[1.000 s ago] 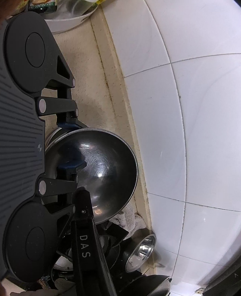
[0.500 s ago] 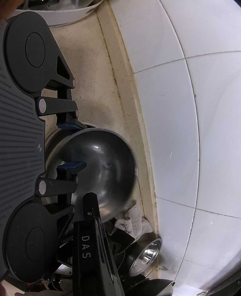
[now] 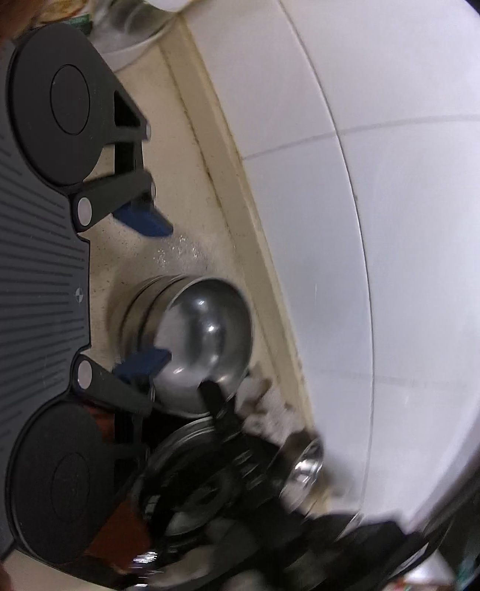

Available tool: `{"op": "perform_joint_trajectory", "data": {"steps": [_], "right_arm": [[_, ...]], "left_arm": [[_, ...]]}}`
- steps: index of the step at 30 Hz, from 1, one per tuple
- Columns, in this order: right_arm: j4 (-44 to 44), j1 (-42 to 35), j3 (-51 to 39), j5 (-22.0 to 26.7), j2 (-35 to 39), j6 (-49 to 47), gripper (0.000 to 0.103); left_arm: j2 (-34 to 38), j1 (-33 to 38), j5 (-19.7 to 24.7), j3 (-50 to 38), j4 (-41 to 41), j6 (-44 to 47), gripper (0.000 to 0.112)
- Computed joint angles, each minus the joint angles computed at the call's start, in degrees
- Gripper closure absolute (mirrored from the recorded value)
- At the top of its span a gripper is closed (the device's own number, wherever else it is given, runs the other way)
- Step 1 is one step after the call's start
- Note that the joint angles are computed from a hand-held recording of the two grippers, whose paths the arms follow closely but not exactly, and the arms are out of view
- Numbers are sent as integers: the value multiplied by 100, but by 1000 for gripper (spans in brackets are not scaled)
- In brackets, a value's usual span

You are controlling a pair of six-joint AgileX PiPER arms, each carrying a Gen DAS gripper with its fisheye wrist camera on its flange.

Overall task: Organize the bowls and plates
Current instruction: 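Grasp the rim of the three-bowl stack with the right gripper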

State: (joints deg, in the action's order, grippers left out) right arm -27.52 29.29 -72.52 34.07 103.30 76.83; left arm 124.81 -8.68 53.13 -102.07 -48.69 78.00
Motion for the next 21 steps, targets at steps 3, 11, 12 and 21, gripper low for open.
{"op": "perform_joint_trajectory", "data": {"steps": [3, 11, 12, 21], "right_arm": [[354, -203, 74, -457, 82, -297, 49], [1859, -801, -28, -1174, 524, -2089, 43], [2077, -854, -65, -1212, 596, -2342, 43], [3061, -1224, -89, -1695, 982, -3595, 35]], "left_arm": [[79, -6, 179, 142, -85, 576, 33], [1393, -252, 1112, -1486, 255, 511, 25], [1514, -263, 1187, -1663, 214, 542, 25], [2326, -362, 1188, -2559, -425, 1201, 16]]}}
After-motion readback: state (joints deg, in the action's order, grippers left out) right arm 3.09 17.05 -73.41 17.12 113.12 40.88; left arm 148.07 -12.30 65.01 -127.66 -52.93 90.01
